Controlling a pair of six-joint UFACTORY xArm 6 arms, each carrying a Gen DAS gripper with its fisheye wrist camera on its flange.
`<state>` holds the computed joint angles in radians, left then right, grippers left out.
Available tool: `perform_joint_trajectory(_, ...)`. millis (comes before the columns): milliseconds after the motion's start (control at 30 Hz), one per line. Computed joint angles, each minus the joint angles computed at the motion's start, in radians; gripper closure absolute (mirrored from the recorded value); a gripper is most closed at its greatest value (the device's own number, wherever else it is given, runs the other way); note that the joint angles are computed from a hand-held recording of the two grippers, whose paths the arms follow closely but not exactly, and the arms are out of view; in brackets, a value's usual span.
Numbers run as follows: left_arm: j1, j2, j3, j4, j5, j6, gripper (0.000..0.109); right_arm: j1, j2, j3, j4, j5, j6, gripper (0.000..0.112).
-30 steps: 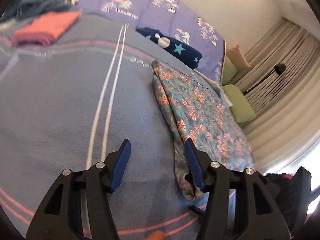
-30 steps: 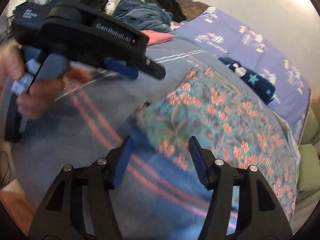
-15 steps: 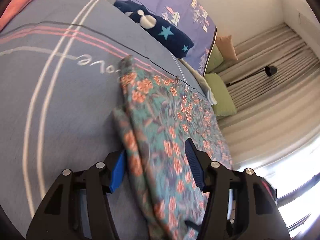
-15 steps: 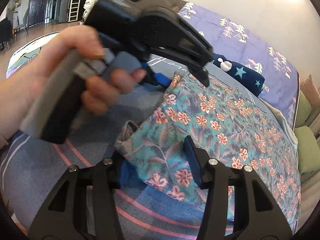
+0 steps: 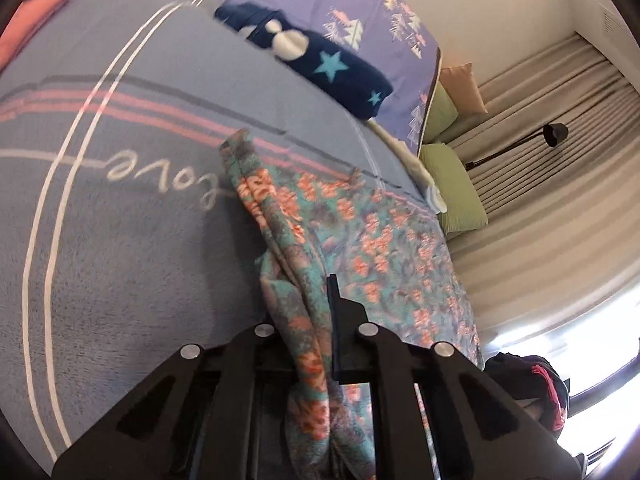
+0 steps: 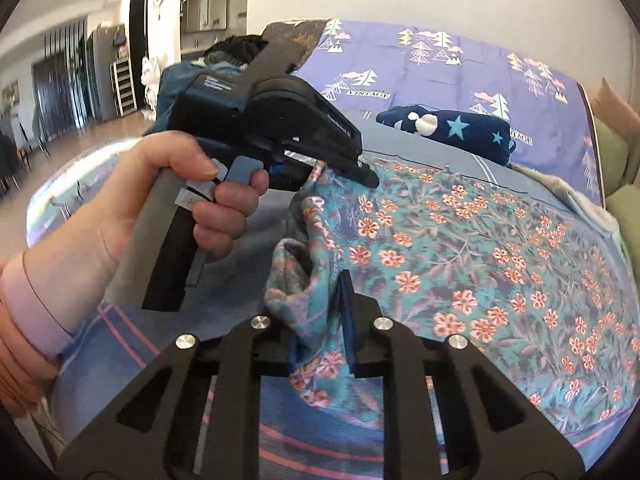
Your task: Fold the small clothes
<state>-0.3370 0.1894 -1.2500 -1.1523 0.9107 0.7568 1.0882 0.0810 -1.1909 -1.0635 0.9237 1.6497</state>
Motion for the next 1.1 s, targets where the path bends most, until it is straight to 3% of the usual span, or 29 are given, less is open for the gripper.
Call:
perform_joint_trajectory(267, -0.065, -0.042, -0.019, 0.007, -0.058, -0.027, 0.099, 0.022, -0.113, 0.097, -0.096, 0.041, 0.105, 0.095)
perform_joint_trajectory(567, -0.172, -0.054, -0.046, 0.071, -0.137, -0.121, 0.099, 0.009, -0.314, 0.307, -0.151, 0.029, 0.287, 0.096)
perform_joint_trajectory(767, -0.26, -0.023, -0.09, 0.081, -0.194, -0.19, 0.1, 0.014, -0.49, 0.47, -0.179, 0.064, 0.399, 0.098)
perform_joint_trajectory(1100, -0.427, 0.106, -0.258, 0.251, -0.259, -0.367, 0.1, 0.021, -0.842, 0.748, -0.153, 0.145, 0.533, 0.102)
